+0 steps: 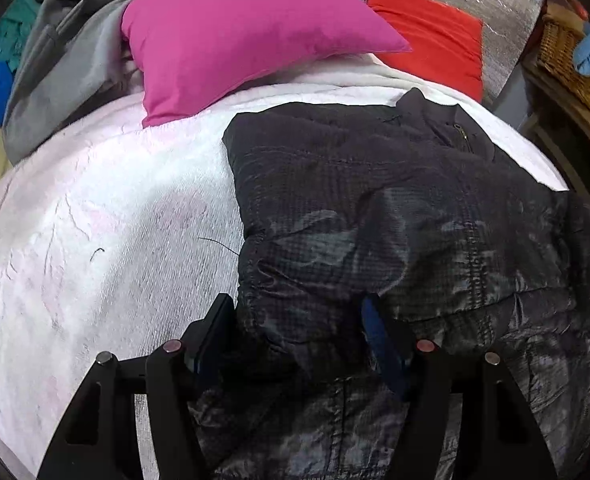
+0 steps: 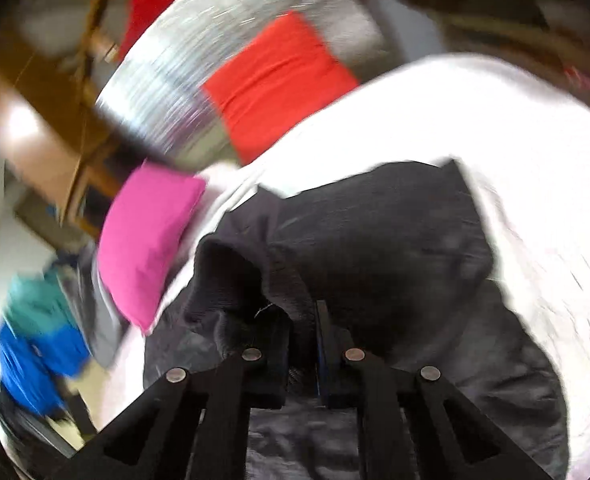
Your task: Fold large clothes
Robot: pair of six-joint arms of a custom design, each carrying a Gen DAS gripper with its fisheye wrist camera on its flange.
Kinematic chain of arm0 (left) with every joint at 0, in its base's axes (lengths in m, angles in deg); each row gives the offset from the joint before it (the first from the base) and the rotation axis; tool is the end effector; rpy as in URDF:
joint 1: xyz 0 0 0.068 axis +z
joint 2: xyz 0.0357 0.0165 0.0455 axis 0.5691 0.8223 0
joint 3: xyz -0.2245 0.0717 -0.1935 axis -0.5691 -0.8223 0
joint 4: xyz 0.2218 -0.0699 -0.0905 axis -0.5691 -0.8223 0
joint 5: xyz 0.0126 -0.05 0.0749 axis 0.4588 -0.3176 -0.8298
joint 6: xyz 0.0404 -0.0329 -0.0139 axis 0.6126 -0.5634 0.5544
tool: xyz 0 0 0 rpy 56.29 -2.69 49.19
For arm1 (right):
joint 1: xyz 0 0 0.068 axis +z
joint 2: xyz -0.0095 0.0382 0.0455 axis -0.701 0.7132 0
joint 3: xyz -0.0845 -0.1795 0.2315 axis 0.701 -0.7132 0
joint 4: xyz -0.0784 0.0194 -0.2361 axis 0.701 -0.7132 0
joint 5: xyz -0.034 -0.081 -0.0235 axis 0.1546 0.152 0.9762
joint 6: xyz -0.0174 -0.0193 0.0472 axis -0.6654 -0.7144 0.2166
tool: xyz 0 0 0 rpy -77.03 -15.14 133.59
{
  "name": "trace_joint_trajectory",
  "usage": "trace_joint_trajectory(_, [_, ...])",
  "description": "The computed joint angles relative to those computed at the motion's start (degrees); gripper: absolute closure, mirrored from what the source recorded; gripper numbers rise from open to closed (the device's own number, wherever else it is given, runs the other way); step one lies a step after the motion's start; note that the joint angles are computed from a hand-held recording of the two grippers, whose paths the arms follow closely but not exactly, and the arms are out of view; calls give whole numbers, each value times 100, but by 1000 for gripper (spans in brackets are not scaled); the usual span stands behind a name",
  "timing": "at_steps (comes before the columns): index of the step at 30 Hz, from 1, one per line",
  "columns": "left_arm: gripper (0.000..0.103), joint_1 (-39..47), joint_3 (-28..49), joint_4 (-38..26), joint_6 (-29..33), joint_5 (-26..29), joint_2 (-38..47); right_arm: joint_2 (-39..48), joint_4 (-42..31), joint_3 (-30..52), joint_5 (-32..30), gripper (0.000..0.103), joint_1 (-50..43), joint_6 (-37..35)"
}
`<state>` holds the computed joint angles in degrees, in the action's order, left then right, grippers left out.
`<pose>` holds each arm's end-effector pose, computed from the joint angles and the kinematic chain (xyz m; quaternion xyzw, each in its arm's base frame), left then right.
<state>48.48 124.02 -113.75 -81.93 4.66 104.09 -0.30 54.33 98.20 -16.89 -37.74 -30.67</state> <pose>0.1779 0.0364 0.2756 -0.0324 0.9608 -0.0467 0.2712 0.1539 0.0271 0.2678 0.2388 0.8673 0.2844 0.3314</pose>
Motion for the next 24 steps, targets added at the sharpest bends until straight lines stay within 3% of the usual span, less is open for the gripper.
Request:
trace_joint_trajectory(2, [35, -75, -40, 50, -21, -99, -7, -14, 297, -527, -1331, 92, -1316, -177])
trace_joint_trajectory(5, [35, -70, -69, 84, -9, -108, 10, 475, 881, -1104, -2659, 92, -2660, -113])
trace_joint_trajectory(10, [34, -61, -72, 125, -9, -93, 24, 834, 1454, -1363, -3727, 86, -3391, 164])
trace_joint_trajectory(12, [34, -82, -95, 177, -26, -94, 34, 719, 1588, -1401, -3944, 61, -3465, 377])
trace_joint_trajectory(13, [34, -59, -105, 179, -14, -74, 27, 692, 1755, -1459, -4058, 40, -3498, 522])
trace_joint_trajectory(14, [34, 7, -114, 134, 28, -31, -17, 549, 1974, -1579, -4295, 28, -3631, 737])
trace_joint_trajectory(15, [34, 13, -113, 139, 16, -18, -9, 405, 2158, -1661, -4446, 27, -3741, 947])
trace_joint_trajectory(20, [34, 50, -145, 119, 41, -22, -84, 433, 2477, -1679, -4153, 25, -3411, 1095])
trace_joint_trajectory(24, [34, 66, -167, 110, 71, -5, -134, 510, 2466, -1453, -3095, 26, -2463, 1055])
